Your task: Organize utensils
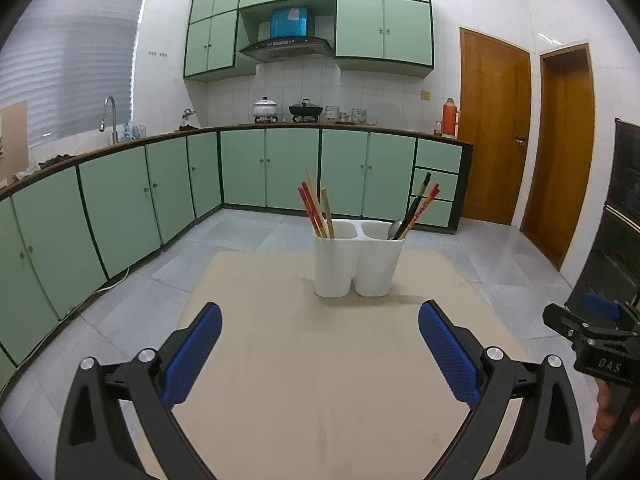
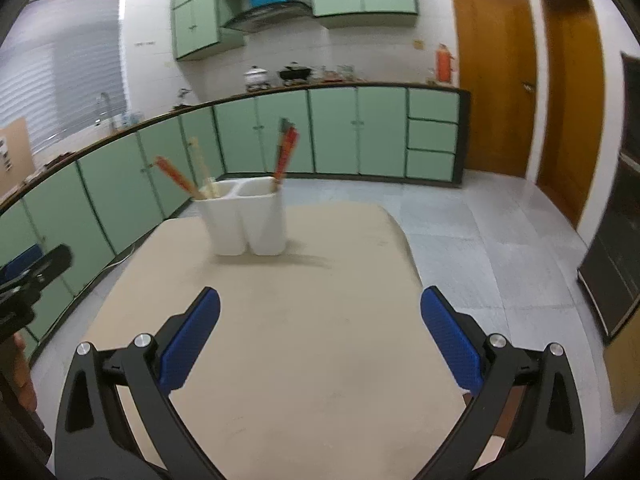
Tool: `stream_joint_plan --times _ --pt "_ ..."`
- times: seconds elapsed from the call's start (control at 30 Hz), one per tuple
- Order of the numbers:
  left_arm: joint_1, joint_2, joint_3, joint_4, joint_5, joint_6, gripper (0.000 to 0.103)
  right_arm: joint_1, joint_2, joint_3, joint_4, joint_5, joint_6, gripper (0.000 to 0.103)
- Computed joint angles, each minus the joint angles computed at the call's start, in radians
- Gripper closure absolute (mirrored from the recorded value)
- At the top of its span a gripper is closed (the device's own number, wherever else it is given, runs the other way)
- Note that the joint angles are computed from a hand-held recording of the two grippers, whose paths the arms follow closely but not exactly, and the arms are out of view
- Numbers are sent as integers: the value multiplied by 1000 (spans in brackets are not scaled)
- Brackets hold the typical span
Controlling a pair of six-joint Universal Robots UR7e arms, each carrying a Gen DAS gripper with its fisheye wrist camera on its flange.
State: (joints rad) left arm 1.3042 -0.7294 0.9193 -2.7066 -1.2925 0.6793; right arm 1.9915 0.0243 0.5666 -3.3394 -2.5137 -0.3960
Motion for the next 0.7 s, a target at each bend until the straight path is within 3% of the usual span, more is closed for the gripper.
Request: stream_joint_plan --times 0.13,0.3,0.7 --pt "-10 -30 47 -43 -2 16 6 18 -6 9 -17 26 -31 6" --pt "-20 -58 82 -71 3 19 6 33 -51 73 -24 65 -4 6" --pt "-31 -106 132 -113 -33 10 6 71 -42 30 -47 87 -88 6"
